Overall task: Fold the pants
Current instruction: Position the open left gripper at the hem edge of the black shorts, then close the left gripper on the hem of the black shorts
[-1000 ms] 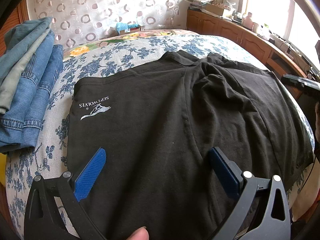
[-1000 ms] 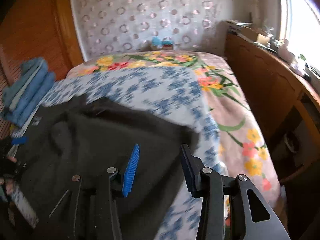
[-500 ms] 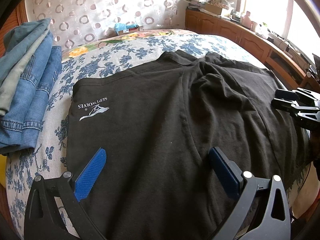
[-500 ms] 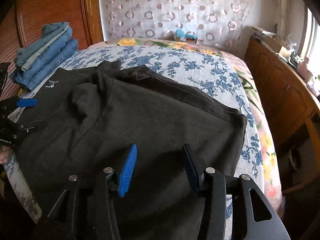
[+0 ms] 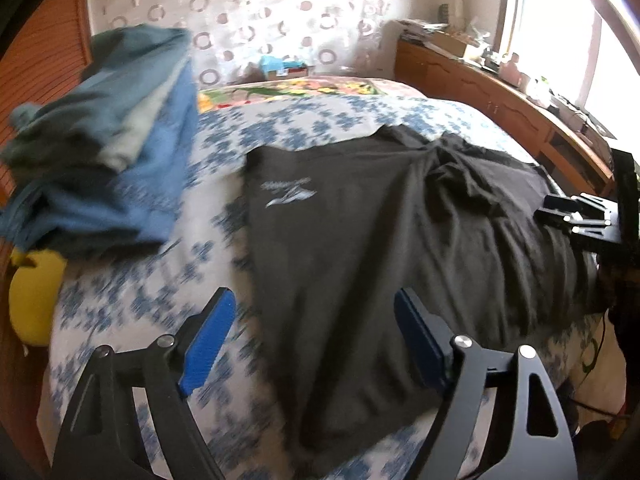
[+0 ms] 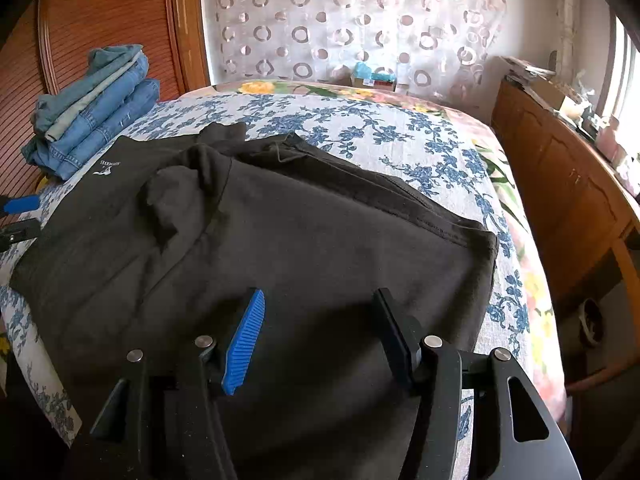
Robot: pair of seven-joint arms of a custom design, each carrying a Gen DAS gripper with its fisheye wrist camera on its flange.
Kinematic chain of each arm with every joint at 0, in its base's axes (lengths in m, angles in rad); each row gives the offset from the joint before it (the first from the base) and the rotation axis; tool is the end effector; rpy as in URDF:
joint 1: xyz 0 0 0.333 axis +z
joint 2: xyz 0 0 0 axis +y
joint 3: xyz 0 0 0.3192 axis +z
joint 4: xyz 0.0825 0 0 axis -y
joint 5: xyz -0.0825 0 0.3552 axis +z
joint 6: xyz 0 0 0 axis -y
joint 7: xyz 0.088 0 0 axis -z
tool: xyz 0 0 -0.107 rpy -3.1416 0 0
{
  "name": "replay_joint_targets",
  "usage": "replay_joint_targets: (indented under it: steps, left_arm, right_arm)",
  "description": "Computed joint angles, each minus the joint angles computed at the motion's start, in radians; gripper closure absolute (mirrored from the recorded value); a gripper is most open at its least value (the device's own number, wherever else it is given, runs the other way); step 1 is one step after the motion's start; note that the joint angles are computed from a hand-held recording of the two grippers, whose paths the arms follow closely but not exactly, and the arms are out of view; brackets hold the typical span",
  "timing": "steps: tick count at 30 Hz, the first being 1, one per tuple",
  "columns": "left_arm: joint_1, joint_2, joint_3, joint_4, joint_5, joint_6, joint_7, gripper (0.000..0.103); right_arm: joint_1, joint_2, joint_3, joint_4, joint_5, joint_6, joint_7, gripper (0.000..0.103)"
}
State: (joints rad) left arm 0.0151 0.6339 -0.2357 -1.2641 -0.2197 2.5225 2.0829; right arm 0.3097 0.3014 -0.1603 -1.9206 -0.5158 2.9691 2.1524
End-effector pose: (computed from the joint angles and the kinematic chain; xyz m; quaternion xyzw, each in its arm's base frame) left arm 0.7427 -0.1094 0.4780 -0.4776 0.8090 -0.3026 0.1609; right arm 0.6237 0.1376 0.4385 -0.6757 0.6306 -0.2822 0.2571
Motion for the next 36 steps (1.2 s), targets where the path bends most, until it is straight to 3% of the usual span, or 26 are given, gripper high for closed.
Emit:
replay_joint_targets:
  steps: [4,6,9,17,23,25,27,28,36]
  left_arm:
    - [0.034,-0.047,-0.001,-0.086,-0.021,0.006,0.019,0.037]
    - [0.046,-0.069,-0.001,-0.126,-0.032,0.011,0.03,0.045]
    - [0.071,-0.107,-0.011,-0.192,-0.066,0.016,0.06,0.051]
    - [0.079,-0.156,-0.013,-0.27,-0.126,0.024,0.122,0.061]
    - [0.072,-0.169,-0.002,-0.296,-0.136,0.044,0.123,0.062]
    - [0.071,-0.172,-0.004,-0.305,-0.139,0.058,0.131,0.07]
    - [0.081,-0.168,-0.018,-0.298,-0.157,0.043,0.151,0.09]
    - [0.087,-0.166,-0.026,-0.289,-0.172,0.025,0.162,0.094]
    - [0.082,-0.182,-0.061,-0.27,-0.257,0.028,0.24,0.097]
  right_arm:
    - [0.025,-0.01,-0.023,0.001,-0.036,-0.022,0.045,0.045]
    - [0.057,-0.024,-0.059,-0.004,-0.112,-0.029,0.129,0.045]
    - [0.049,-0.055,-0.05,-0.033,-0.168,-0.011,0.195,0.045]
    - [0.029,-0.122,-0.002,-0.089,-0.328,0.002,0.349,0.045]
    - [0.0,-0.16,0.042,-0.128,-0.447,0.001,0.46,0.045]
    - [-0.014,-0.166,0.057,-0.14,-0.461,0.007,0.475,0.045]
    - [-0.027,-0.173,0.069,-0.155,-0.459,0.017,0.48,0.045]
    - [-0.03,-0.181,0.071,-0.164,-0.468,0.017,0.49,0.045]
    - [-0.07,-0.227,0.091,-0.232,-0.529,0.022,0.575,0.045]
